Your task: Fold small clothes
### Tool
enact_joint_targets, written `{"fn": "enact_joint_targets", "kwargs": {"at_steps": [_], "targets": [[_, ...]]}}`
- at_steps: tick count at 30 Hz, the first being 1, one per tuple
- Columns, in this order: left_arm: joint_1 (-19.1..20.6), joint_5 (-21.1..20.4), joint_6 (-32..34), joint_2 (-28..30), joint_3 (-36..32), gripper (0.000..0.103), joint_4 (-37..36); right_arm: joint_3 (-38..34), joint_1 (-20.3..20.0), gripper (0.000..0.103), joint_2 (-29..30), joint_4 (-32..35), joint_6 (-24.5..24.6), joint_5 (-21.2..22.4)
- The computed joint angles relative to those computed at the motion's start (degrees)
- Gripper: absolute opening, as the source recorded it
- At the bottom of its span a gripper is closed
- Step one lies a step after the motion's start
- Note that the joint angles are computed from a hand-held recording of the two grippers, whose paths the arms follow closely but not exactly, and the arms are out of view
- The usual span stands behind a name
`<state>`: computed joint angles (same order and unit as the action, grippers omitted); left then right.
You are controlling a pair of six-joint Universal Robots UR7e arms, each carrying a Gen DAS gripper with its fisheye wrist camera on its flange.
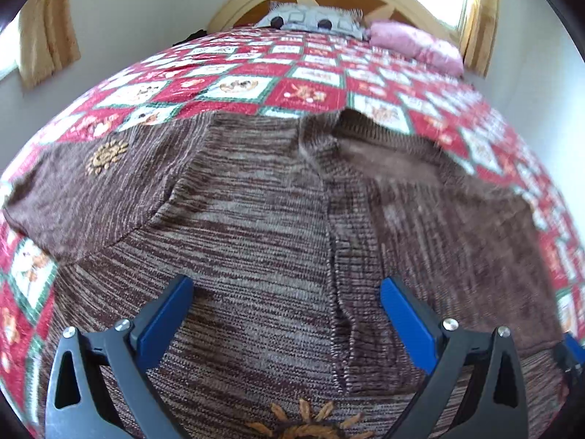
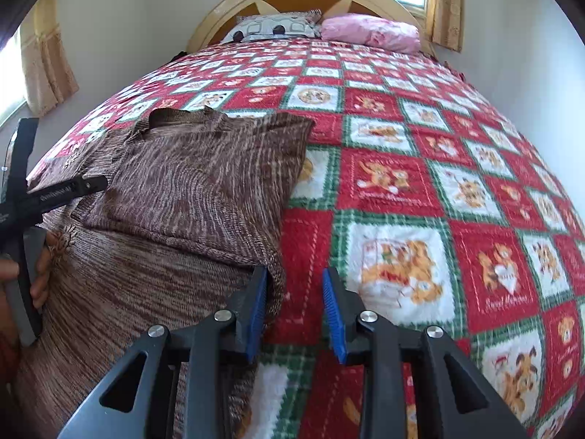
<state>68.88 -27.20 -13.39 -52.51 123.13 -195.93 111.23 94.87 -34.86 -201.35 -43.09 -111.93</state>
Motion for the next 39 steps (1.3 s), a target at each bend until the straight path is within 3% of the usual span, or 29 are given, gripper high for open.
{"fn": "enact_joint_targets", "kwargs": {"at_steps": [6, 11, 14, 15, 17, 18, 21, 22, 25, 28, 30, 33, 35, 36, 39], "targets": [[0.0, -0.1, 0.0, -0.5, 0.6, 0.103, -0.1, 1.5, 0.5, 0.032, -4.4, 7.1, 4.0, -0.3], [0.0, -0.1, 0.0, -0.4, 0.6, 0.103, -0.2, 1.4, 1.6, 0.032, -5.7, 3.4, 6.4, 4.4], [-0.1, -0.2, -0.2, -0.3, 0.5, 0.103, -0.2, -6.3, 3.5, 0.03, -1.0, 6.4, 7.9, 5.4], [-0.1, -0.2, -0.3, -0.3, 0.5, 0.103, -0.2, -9.3, 3.9, 0.022, 0.7, 8.6, 8.7, 5.7], [-0.1, -0.2, -0.3, -0.3, 0.6, 0.103, -0.2, -16.7, 5.0, 0.019, 5.5, 13.0, 9.1, 4.5], [-0.1, -0.2, -0.3, -0.3, 0.6, 0.103, -0.3, -20.6, 5.5, 0.019, 8.3, 15.1, 8.7, 3.1], [-0.2, 0.2, -0.5, -0.2, 0.4, 0.103, 0.5, -30.0, 5.8, 0.019, 15.8, 14.3, 7.9, -6.7], [-0.4, 0.5, -0.9, -0.2, 0.3, 0.103, 1.0, -32.7, 4.5, 0.017, 17.3, 15.0, 9.6, -7.3], [-0.4, 0.6, -1.0, -0.2, 0.2, 0.103, 1.5, -33.3, 2.4, 0.018, 16.6, 14.0, 15.8, -4.4], [-0.4, 0.6, -0.9, -0.1, 0.2, 0.103, 1.4, -32.9, 2.4, 0.019, 16.7, 12.5, 15.2, -4.4], [-0.5, 0.6, -1.0, -0.1, 0.3, 0.103, 1.4, -33.2, 3.0, 0.022, 17.3, 11.6, 14.3, -6.1], [-0.3, 0.4, -0.9, -0.2, 0.2, 0.103, 1.3, -33.8, 5.5, 0.022, 18.5, 6.7, 11.6, -13.0], [-0.2, 0.3, -0.7, -0.1, 0.0, 0.103, 1.2, -29.1, 6.8, 0.023, 16.8, -2.0, 8.6, -10.7], [-0.2, 0.2, -0.6, -0.1, 0.0, 0.103, 1.2, -26.3, 7.6, 0.024, 15.4, -2.9, 8.4, -9.4], [-0.1, 0.1, -0.6, -0.1, 0.0, 0.103, 1.1, -20.8, 8.8, 0.025, 12.4, 2.0, 9.8, -7.0]]}}
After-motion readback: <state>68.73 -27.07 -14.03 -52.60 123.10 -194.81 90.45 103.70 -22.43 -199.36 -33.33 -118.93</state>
